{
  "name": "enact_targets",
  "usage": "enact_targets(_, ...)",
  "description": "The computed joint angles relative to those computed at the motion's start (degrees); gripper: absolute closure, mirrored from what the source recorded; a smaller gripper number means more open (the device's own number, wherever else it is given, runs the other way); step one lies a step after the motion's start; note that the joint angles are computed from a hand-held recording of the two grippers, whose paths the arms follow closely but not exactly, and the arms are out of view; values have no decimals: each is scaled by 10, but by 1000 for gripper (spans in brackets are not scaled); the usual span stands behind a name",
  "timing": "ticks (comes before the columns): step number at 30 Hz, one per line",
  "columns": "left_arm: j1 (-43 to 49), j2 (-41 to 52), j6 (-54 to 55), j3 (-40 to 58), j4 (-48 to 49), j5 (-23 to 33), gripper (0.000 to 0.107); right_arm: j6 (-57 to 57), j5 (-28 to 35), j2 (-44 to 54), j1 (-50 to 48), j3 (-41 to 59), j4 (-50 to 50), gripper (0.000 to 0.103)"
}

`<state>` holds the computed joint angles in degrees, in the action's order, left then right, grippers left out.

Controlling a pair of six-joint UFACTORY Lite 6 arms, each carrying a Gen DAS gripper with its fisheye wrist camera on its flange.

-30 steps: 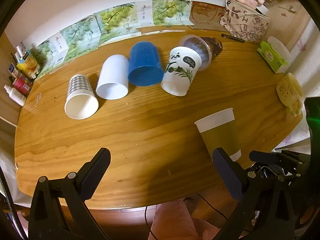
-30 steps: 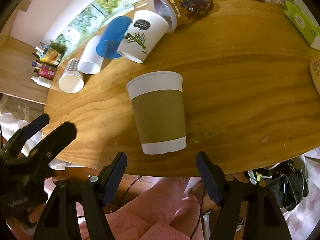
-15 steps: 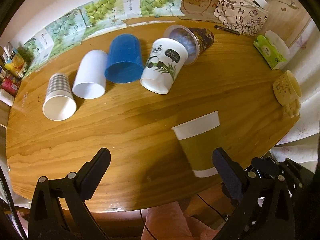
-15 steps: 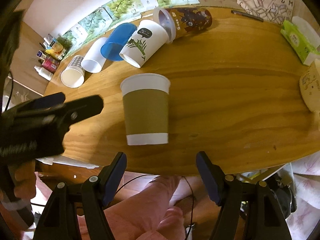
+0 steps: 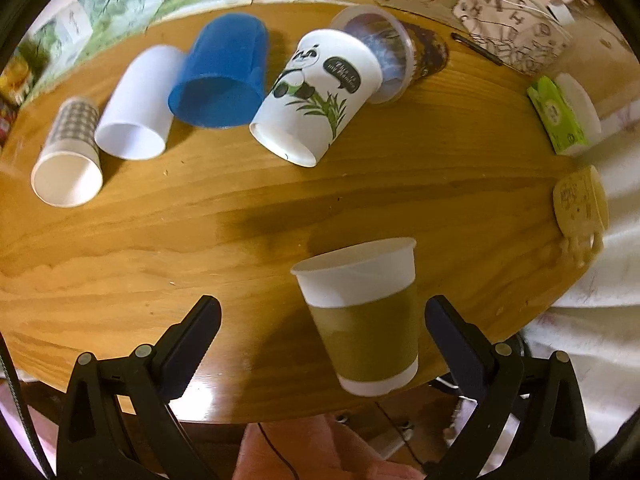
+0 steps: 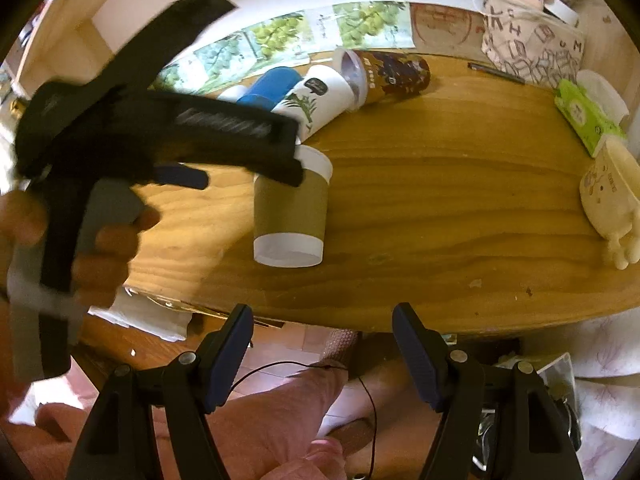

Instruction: Flip cup upright

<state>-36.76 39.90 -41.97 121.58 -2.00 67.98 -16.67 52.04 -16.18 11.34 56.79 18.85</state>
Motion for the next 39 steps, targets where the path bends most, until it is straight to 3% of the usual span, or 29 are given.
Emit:
enact_targets(15,44,78,21,67,-111,-1,5,-12,7,23,6,-1,-25,30)
enact_targets(23,48,212,16,268,-130,98,6,3,15,31,-7,1,-31,30)
enact_targets(26,54,216,18,267,-149,96,6,9,16,30,-6,1,-34,30)
enact_targets(32,64,198,31,227,-177,73,17,25,14,24,7,-1,-44,30)
enact_targets(34,64,214,30,258,-176,84,17,29,12,23,10,-3,-46,30)
enact_targets(37,62,221,35,278,-171,85,29,36,11,21,15,-6,-49,30)
enact_targets(39,62,247,32,325,-169,109,30,39,11,21,17,-6,-50,30)
